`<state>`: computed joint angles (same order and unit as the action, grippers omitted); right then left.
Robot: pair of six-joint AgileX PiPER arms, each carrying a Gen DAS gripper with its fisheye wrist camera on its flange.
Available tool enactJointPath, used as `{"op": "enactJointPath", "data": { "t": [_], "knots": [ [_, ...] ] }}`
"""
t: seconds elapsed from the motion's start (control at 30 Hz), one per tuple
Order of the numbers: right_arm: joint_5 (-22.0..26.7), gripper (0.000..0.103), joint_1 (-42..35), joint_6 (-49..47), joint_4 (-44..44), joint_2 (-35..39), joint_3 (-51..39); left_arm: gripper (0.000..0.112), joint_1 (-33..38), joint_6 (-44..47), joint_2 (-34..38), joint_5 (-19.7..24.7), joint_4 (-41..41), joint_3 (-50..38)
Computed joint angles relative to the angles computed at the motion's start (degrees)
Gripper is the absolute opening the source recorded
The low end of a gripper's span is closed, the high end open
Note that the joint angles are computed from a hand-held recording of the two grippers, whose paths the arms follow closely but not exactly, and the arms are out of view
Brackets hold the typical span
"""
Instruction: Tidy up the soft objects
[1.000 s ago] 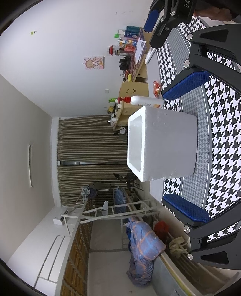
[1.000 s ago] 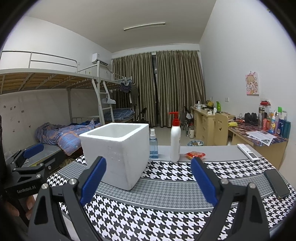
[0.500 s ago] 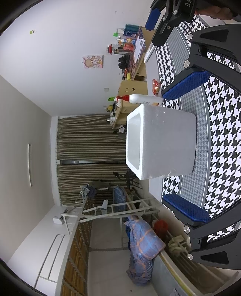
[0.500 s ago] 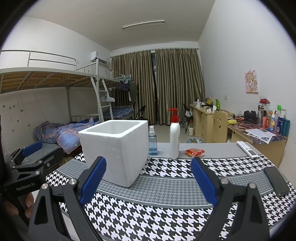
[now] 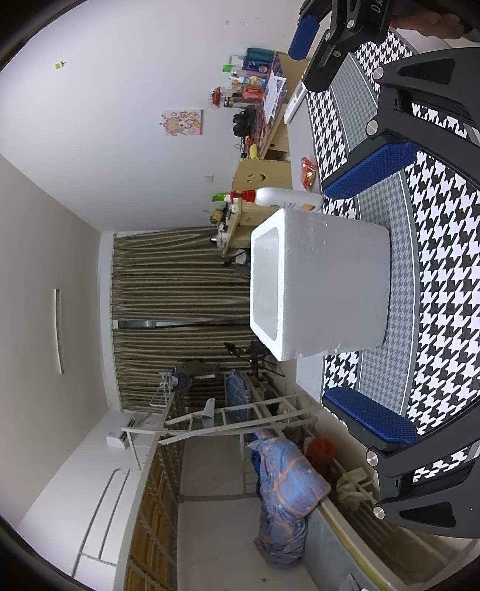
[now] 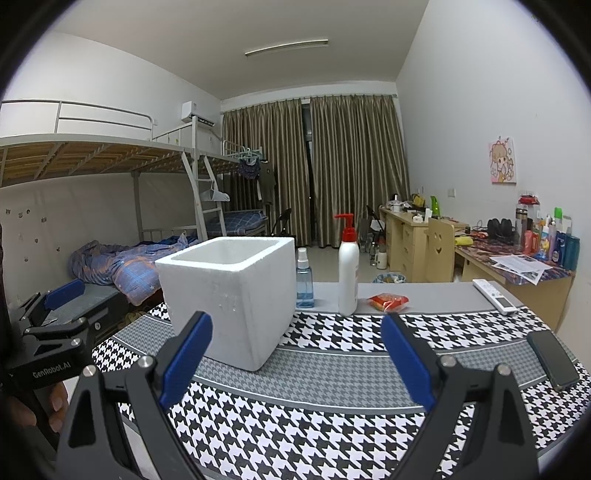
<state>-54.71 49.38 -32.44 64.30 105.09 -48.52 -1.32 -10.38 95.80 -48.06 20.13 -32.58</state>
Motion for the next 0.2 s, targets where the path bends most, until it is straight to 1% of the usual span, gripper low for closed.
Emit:
{"op": "enactJointPath", "data": {
  "t": [0.2],
  "knots": [
    [-0.03, 0.095, 0.08, 0.13, 0.13, -0.26, 0.39, 0.102, -0.73, 0.4, 0.23, 0.58, -0.64, -0.31]
  ]
}}
